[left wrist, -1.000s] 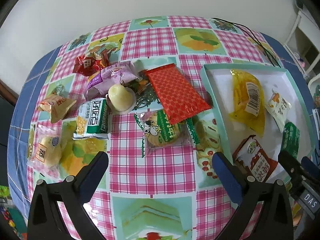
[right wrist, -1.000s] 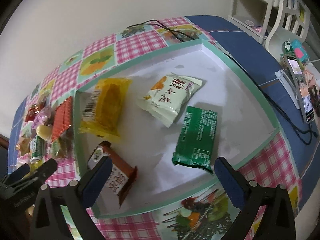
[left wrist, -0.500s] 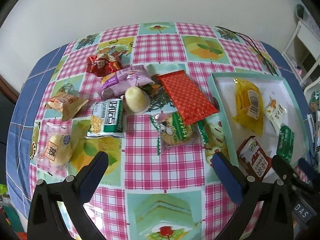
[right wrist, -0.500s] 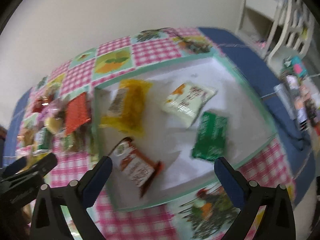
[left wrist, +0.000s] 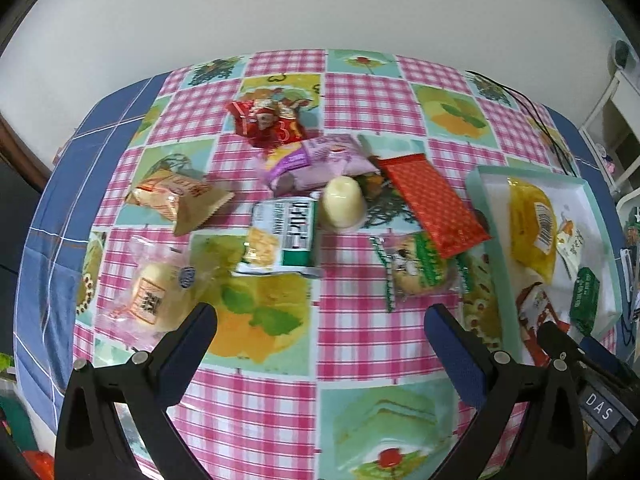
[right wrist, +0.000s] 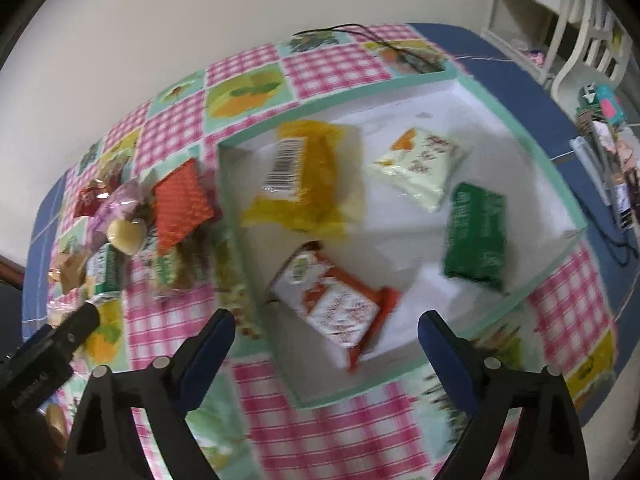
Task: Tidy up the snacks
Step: 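Withdraw both grippers from the tray back toward the snack pile, then move the right gripper to the green cookie packet while the left approaches the white bun packet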
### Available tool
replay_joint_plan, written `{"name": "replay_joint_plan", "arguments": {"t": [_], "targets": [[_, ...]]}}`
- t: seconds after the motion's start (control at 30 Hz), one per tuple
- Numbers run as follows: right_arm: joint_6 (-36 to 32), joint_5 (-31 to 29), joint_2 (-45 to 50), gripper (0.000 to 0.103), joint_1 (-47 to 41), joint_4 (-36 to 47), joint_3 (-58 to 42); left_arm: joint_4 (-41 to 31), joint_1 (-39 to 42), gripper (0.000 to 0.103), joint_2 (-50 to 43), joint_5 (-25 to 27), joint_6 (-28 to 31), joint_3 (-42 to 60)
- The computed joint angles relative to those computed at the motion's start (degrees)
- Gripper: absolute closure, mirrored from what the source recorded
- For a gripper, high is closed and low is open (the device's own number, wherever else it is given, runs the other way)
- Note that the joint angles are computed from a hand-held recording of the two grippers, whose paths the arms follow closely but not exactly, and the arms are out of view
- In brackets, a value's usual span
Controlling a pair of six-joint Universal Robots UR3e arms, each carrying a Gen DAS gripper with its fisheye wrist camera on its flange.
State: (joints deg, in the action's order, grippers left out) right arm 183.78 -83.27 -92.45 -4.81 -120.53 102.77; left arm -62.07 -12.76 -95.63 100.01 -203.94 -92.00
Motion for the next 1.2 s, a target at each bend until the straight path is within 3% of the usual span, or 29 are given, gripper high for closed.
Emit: {"name": "replay_joint_plan", "arguments": {"t": [0.43, 0.8, 1.2], "targets": [[6.8, -0.8, 10.0, 0.008, 14.8, -3.7, -9.3, 1.9, 12.5, 0.0, 9.9, -0.3, 5.3, -10.8], [7.8, -3.0, 17.6, 0.011, 20.4, -4.6, -14.6, 2.5, 28.2, 0.0, 15.7, -7.4, 13.2, -19.5], [5.9, -5.2, 27.3, 0.013, 20.4, -1.7, -26.1, 4.8, 31.0, 0.0, 12.4, -9.7, 15.5, -21.1]]}}
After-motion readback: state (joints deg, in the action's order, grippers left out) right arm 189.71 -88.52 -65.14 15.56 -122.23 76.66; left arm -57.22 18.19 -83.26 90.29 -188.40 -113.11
